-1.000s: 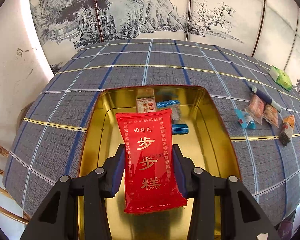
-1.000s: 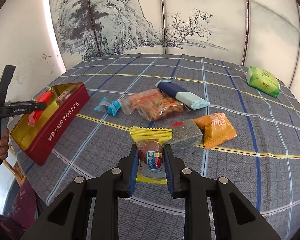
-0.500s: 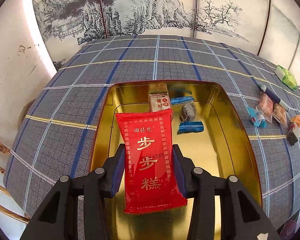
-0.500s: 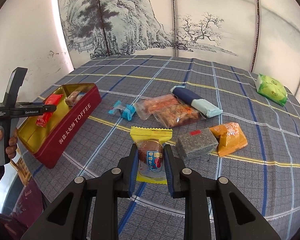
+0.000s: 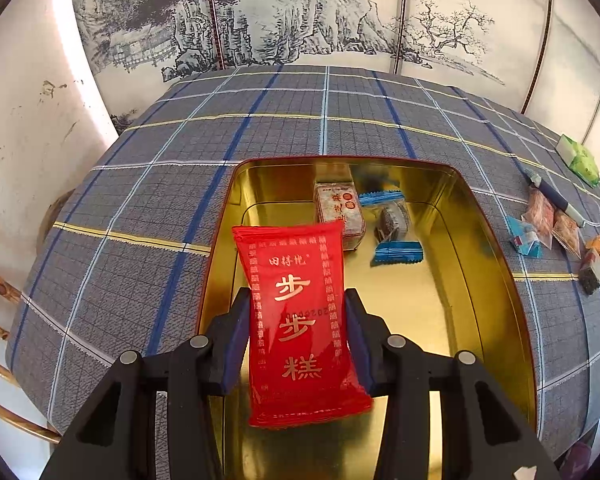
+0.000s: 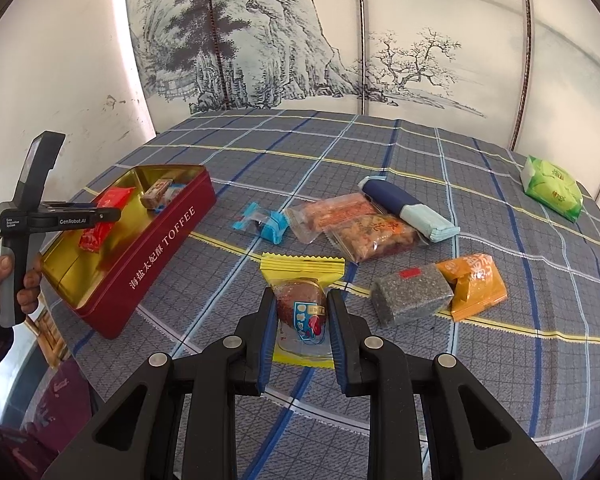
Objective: Organize snacks
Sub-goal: 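Lower the red packet into the tin and open left gripper while right holds yellow snack, then carry the yellow-wrapped snack into the tin and open the right gripper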
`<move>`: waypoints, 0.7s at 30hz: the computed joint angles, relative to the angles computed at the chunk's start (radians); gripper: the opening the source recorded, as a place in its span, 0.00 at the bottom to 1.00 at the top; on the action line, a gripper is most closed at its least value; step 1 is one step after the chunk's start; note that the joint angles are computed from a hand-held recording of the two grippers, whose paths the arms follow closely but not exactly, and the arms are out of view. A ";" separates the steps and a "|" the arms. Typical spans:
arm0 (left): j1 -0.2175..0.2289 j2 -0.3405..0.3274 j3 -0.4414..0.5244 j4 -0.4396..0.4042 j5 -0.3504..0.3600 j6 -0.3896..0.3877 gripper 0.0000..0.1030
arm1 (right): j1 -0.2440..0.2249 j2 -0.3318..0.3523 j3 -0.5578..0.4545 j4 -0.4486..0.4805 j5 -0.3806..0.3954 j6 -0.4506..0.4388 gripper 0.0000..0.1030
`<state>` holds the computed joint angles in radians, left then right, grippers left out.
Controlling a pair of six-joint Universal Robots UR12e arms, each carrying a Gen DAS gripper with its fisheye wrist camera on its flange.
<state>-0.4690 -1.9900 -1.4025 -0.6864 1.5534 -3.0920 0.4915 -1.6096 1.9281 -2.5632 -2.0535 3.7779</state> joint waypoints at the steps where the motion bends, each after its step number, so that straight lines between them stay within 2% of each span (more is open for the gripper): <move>1: 0.000 0.001 -0.002 0.004 0.001 0.000 0.39 | 0.000 0.001 -0.001 0.000 0.000 -0.002 0.25; 8: 0.004 0.008 -0.008 0.025 0.004 -0.006 0.37 | 0.003 0.011 -0.012 -0.005 0.007 -0.013 0.25; 15: 0.019 0.043 -0.049 0.078 -0.016 -0.061 0.38 | 0.006 0.043 -0.057 -0.038 0.026 -0.077 0.25; 21: 0.029 0.076 -0.092 0.124 -0.013 -0.082 0.42 | -0.006 0.100 -0.119 -0.097 0.131 -0.145 0.25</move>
